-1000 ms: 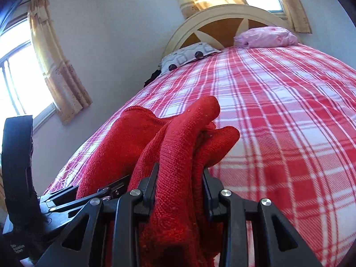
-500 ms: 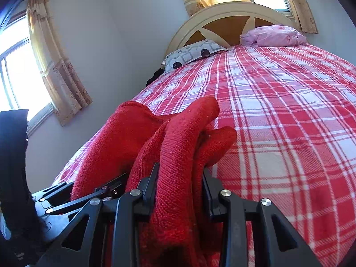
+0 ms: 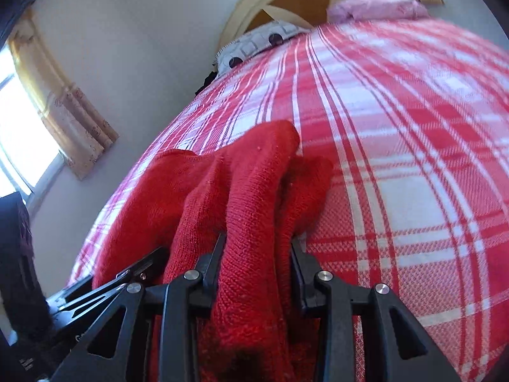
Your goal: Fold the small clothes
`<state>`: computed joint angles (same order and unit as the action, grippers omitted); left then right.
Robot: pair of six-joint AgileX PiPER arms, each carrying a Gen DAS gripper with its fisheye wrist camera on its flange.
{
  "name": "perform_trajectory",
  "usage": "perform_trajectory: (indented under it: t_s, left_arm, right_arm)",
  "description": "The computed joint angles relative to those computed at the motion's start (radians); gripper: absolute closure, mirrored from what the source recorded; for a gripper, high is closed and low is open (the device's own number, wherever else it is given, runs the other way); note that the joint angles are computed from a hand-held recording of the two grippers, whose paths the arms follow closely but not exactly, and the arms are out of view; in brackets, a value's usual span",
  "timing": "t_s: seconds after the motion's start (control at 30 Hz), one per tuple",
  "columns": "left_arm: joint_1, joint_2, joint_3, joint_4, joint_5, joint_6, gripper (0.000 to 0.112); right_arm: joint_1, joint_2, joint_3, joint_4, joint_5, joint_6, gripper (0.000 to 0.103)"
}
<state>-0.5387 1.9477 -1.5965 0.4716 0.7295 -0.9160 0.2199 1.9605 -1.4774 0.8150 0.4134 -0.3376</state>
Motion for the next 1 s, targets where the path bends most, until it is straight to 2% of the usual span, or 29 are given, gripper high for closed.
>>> perform_trajectory:
  t_s: [0.07,0.13,0.2,0.27,0.43,0.53,0.63,0.7,0.8,0.87,1.0]
  left_arm:
    - [0.021,-0.016,0.024,-0.041,-0.011,0.008,0.032]
    - [0.050,-0.051,0.076,-0.112,-0.050,0.037,0.027]
    - [0.081,-0.108,0.160,-0.220,-0.107,0.086,0.027]
    - [0.084,-0.157,0.231,-0.252,-0.138,0.090,0.026]
    - [0.032,-0.259,0.365,-0.155,-0.173,-0.063,0.027]
    - [0.011,-0.263,0.397,-0.110,-0.183,-0.121,0.026]
    - [0.030,-0.254,0.395,-0.133,-0.185,-0.099,0.024]
    - [0.035,-0.247,0.374,-0.147,-0.156,-0.066,0.024]
    - [-0.003,-0.239,0.354,-0.057,-0.095,-0.105,0.023]
    - [-0.028,-0.236,0.352,-0.004,-0.065,-0.139,0.023]
    - [-0.024,-0.242,0.370,0.009,-0.073,-0.164,0.022]
  right_arm:
    - [-0.013,0.008,-0.009,0.030,0.032,-0.022,0.060]
    - [-0.039,0.010,0.002,0.133,0.072,-0.108,0.056]
    - [-0.068,-0.003,0.034,0.244,0.114,-0.207,0.054]
    - [-0.081,-0.027,0.074,0.289,0.128,-0.256,0.053]
    - [-0.098,-0.136,0.246,0.417,0.136,-0.404,0.052]
    - [-0.082,-0.171,0.285,0.378,0.136,-0.420,0.053]
    - [-0.049,-0.191,0.288,0.287,0.112,-0.363,0.061]
    - [-0.037,-0.198,0.289,0.223,0.105,-0.311,0.063]
    - [-0.028,-0.209,0.294,0.135,0.096,-0.252,0.066]
    - [-0.033,-0.227,0.319,0.129,0.092,-0.264,0.067]
    - [-0.049,-0.268,0.353,0.116,0.102,-0.265,0.066]
